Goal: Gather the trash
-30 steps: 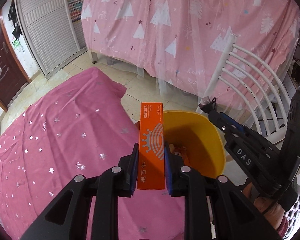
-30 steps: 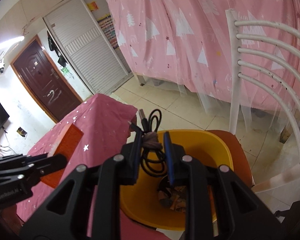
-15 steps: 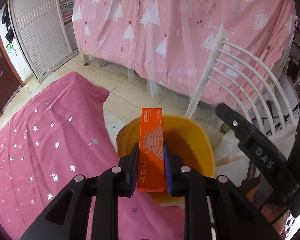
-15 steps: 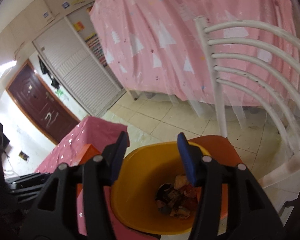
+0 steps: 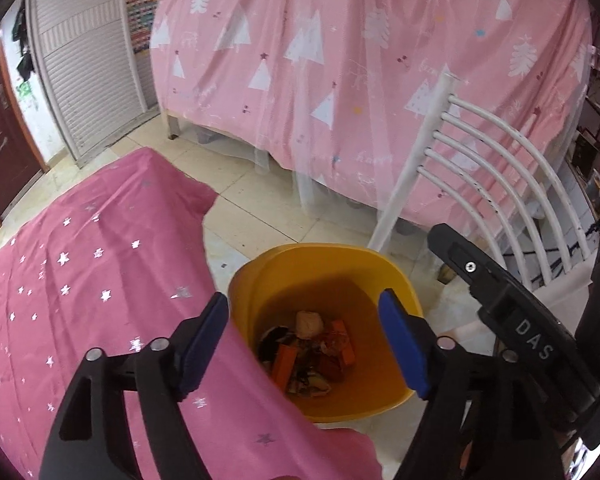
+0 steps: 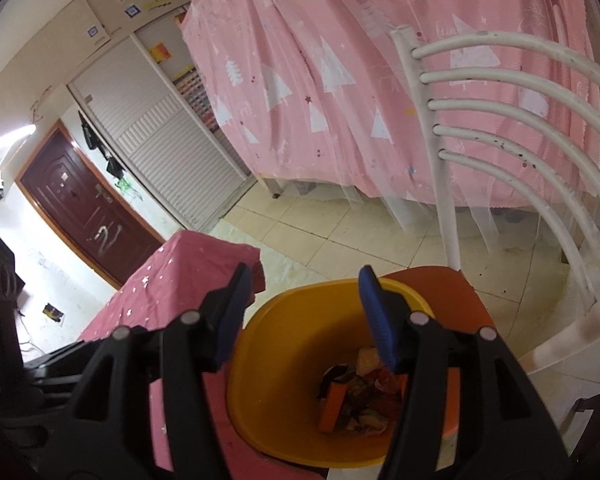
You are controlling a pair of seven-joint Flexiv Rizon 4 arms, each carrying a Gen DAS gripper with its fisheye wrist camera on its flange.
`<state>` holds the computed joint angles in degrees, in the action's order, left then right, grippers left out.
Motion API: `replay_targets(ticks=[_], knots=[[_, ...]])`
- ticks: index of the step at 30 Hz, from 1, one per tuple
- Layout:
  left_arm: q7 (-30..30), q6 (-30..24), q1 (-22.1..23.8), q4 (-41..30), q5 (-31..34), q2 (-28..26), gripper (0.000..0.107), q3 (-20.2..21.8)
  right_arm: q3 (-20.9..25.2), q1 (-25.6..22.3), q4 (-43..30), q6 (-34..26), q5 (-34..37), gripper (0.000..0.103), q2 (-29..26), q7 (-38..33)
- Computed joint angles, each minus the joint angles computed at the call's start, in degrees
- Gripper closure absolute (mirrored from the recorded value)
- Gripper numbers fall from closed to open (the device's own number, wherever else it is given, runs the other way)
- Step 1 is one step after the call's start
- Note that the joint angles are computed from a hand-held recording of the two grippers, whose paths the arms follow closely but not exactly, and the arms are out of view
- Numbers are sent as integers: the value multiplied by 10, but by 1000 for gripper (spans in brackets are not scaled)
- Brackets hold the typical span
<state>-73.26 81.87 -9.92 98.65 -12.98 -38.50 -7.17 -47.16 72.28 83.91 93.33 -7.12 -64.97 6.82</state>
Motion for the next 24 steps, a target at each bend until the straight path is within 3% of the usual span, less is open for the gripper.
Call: replay_targets(ticks=[3,6,10,16,20,24], knots=[[-5,20,11,15,-3,4,23,2,7,-6,-14,-6,-10,45,0,-6],[-17,45,14,27,-2,8,16,12,0,-2,-23,-11,-16,24,-5,-1],[-27,96,42,64,-6,22,12,2,-12,2,-39,-15,-27,13,-14,3],[-64,175,72,121,-3,42,12,12,-21,-2,-91,-16,-55,6,-33,1],[-87,208,65,147,-3,50,12,58,3,-24,-145,-17,-76,6,-44,-19],[-101,228,86,166,-3,59,12,68,29,-49,-212,-34,-109,6,-58,-27]])
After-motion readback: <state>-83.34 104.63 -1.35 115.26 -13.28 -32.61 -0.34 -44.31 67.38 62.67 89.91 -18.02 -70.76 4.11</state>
